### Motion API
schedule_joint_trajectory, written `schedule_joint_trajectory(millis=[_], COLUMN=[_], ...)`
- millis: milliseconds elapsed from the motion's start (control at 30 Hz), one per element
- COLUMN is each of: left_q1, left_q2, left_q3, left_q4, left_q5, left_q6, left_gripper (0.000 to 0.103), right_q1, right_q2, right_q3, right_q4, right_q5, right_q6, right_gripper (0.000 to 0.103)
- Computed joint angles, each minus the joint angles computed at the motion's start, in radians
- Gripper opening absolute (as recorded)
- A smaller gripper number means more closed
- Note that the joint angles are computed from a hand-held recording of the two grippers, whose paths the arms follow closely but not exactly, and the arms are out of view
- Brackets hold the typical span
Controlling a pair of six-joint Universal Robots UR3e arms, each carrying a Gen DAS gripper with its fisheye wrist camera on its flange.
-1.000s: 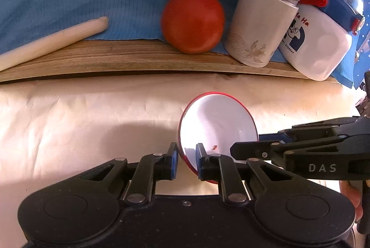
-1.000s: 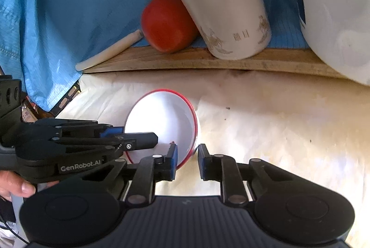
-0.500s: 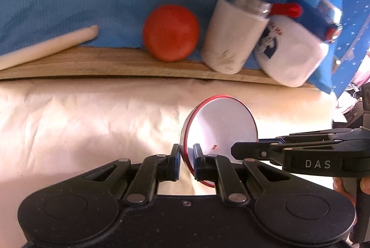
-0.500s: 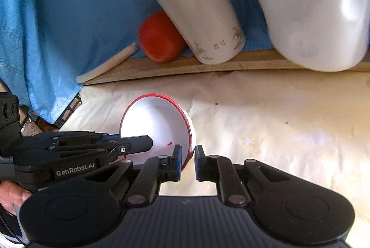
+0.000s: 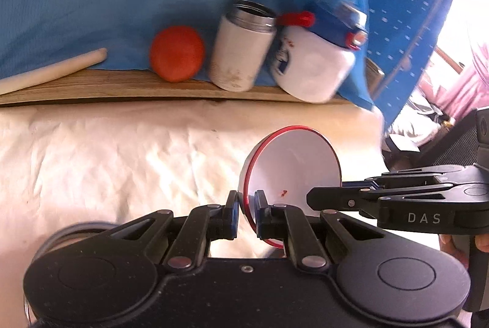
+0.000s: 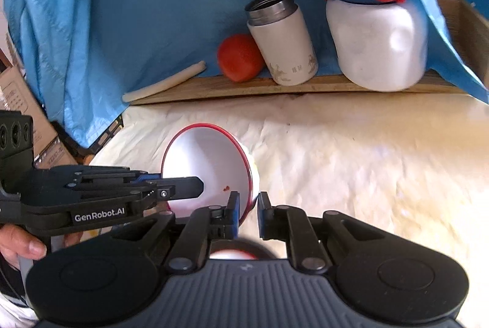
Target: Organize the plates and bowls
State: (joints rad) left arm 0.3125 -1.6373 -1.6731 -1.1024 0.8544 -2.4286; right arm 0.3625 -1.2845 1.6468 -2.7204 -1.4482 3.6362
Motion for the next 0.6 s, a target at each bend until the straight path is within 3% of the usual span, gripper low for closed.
schedule_joint_trajectory(millis=[333, 600], left_q1=[0.06, 0.059], left_q2=[0.202, 0.25], left_q3=[-0.148, -0.2], left_q4=[-0.174, -0.21], left_q5=[0.007, 0.058], left_q6=[0.205, 0.272], left_gripper=[0.011, 0.011], right_q1=[0.098, 0.118], right_q2=[-0.127, -0.154], right_q3=[0.115, 0.162], right_q4=[0.063, 0.093], right_q5=[-0.087, -0.082], right_q6=[0.05, 0.066], right_gripper=[0.014, 0.013])
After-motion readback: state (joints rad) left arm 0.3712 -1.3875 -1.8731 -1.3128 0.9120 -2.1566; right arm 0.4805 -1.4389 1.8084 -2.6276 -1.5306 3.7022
